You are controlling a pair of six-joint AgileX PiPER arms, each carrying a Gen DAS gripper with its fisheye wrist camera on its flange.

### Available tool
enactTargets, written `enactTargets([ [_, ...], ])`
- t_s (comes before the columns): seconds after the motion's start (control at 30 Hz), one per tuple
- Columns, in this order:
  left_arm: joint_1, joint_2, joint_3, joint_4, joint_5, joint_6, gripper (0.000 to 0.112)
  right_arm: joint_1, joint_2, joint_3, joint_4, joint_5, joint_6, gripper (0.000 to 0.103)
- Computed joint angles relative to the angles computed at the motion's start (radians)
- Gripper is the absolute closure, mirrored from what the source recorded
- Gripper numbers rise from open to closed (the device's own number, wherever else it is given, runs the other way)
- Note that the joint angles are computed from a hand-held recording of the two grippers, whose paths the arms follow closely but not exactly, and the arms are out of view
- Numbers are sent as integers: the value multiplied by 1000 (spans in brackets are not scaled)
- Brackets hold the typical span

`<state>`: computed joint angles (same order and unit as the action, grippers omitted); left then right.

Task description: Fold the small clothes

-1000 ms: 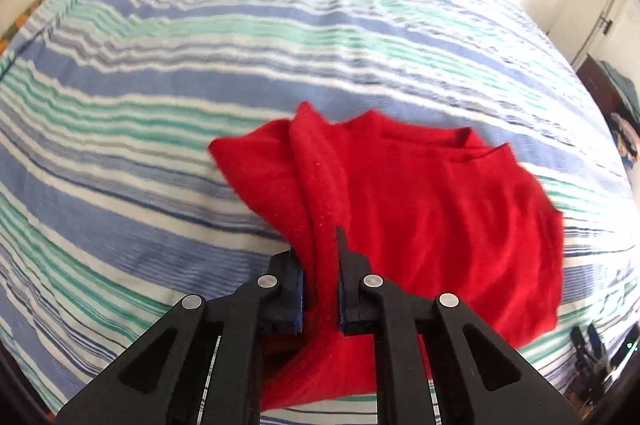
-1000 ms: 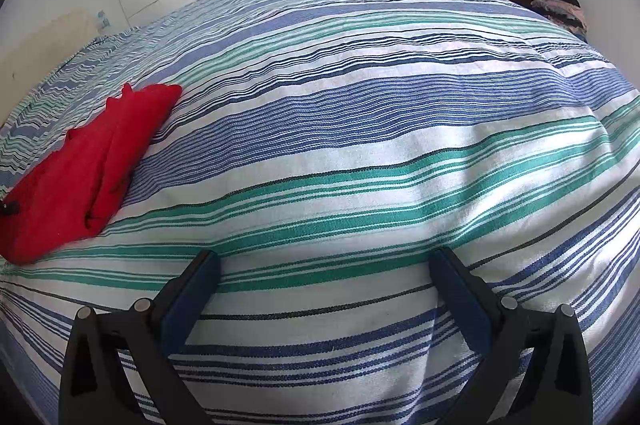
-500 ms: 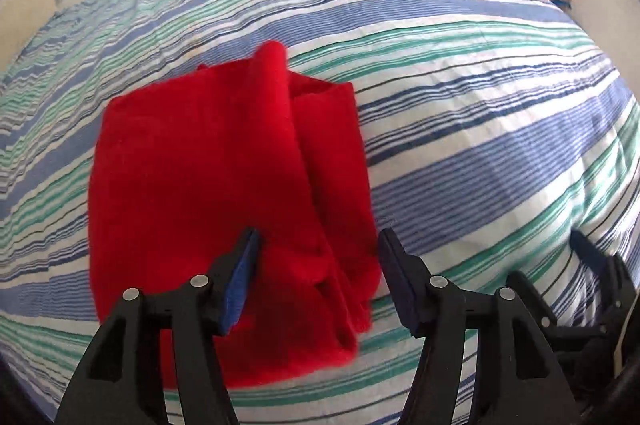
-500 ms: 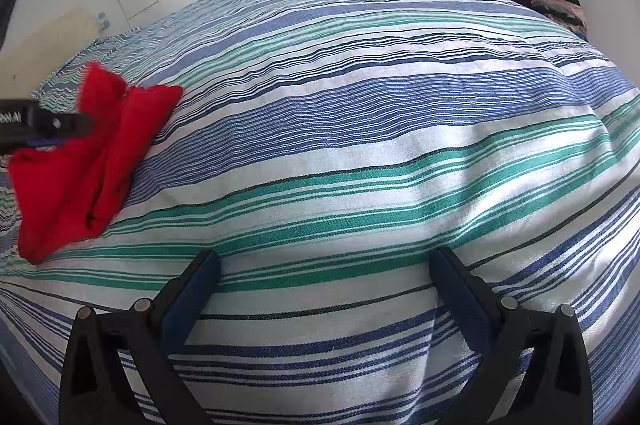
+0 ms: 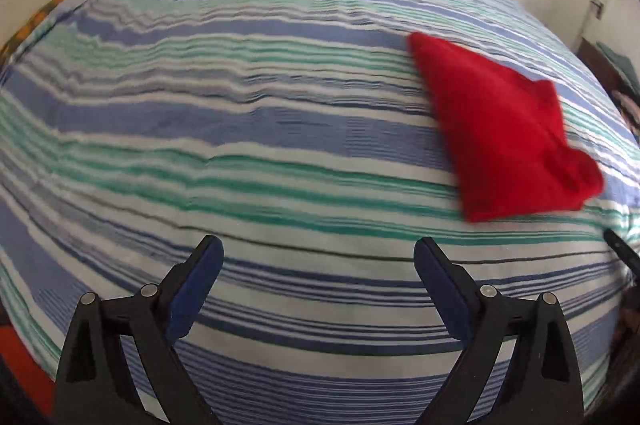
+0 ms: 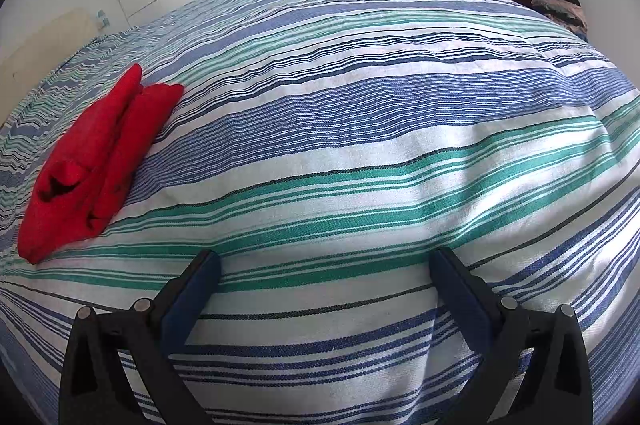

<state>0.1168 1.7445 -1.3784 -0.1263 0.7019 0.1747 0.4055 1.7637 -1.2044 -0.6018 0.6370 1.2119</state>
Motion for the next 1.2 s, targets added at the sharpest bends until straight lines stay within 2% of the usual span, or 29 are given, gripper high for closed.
enactTargets([
  [0.13,72,30,66,-12,-81,10,15,2,17,-22,8,18,-15,0],
  [0.23,102,54,110,-111,-127,129,13,10,46,-68,29,66,-47,0],
  [0.3,94,51,130,-133,-154,151,10,14,61,-92,39,94,-62,0],
  [0.37,79,56,126,-97,-160,122,10,20,70,-107,38,112,-64,0],
  [0.5,91,61,123,-145,-157,168,10,29,79,-119,32,131,-59,0],
  [0.8,95,30,185,-153,-207,192,10,21,85,-140,64,147,-93,0],
  [0.9,92,27,196,-145,-223,188,10,-17,144,-311,214,298,-262,1],
  [0.93,88,24,201,-137,-228,179,10,-22,148,-355,232,314,-275,5],
  [0.97,87,23,204,-132,-232,176,10,-27,134,-376,263,291,-292,17],
  [1.0,85,23,206,-127,-235,171,10,-37,121,-385,317,233,-325,26],
  [1.1,81,23,205,-113,-237,157,10,-66,152,-497,603,121,-506,33],
  [1.17,81,23,203,-113,-235,157,10,-66,229,-628,762,121,-610,38],
  [1.2,82,23,203,-116,-233,160,10,-63,287,-719,814,151,-639,39],
])
